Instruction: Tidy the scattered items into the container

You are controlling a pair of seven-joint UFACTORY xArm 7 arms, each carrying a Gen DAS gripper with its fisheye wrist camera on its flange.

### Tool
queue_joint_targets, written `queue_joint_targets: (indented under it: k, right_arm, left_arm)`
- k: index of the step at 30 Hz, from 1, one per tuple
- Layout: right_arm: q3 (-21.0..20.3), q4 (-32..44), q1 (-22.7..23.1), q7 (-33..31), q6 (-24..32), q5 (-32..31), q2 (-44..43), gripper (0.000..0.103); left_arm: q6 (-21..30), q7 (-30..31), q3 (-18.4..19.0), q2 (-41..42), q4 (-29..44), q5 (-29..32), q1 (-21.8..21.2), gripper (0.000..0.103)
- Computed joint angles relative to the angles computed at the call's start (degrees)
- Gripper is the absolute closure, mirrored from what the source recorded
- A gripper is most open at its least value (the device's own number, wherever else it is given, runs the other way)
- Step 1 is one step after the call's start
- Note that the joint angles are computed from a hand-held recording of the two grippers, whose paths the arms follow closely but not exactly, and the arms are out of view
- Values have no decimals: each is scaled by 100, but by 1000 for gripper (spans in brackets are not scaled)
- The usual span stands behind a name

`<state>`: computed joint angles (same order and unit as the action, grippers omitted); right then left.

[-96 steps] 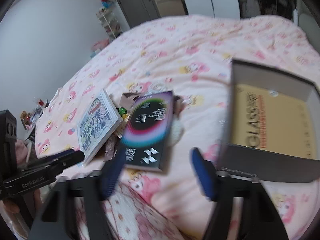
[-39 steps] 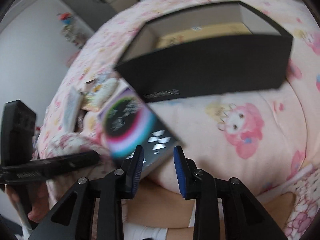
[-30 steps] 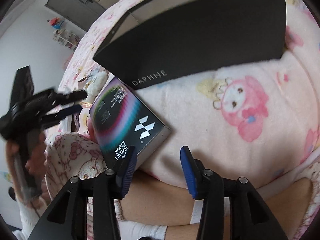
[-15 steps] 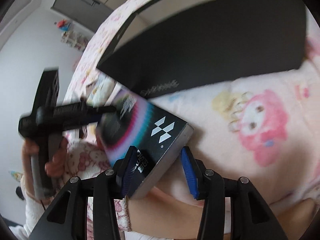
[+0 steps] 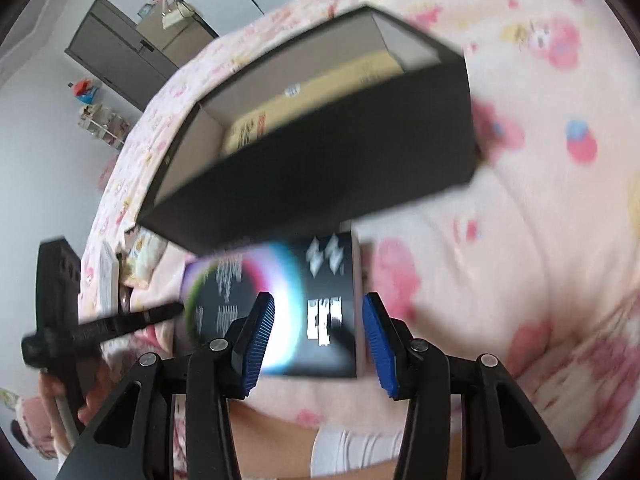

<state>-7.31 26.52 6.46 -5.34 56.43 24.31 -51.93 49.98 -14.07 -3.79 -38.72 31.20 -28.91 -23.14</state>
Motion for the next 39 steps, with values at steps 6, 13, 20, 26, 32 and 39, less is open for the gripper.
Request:
queue_joint_targets:
  k: [6,13,20,26,32,39]
  right_arm:
    - [279,-282,-38,-8,-18,-283,-37,58]
    - [286,-380,22,286,136,-248,-165,56]
    - [213,-77,-108,520,438,-580,-1191,56]
    - [-59,369,-209,505,894,-750,-1626,56]
    - [-101,336,-146,302,1045,-628,-1684,59]
    - [-75,461,52,302,1048,-373,-1701,60]
  left_arm:
    - [-10,695,321,286,-86,-583,-425,52]
    - [-2,852,47,-1,-220,-599,-300,49]
    - [264,1902,556,-45,-145,-1772,-873,43]
    - [254,2317,237,-56,-174,-2227,-730,40]
    - [138,1687,-41,-126,-196,-1654,-476,40]
    - [-353,1051,-71,-761,-479,-1410,-333,41]
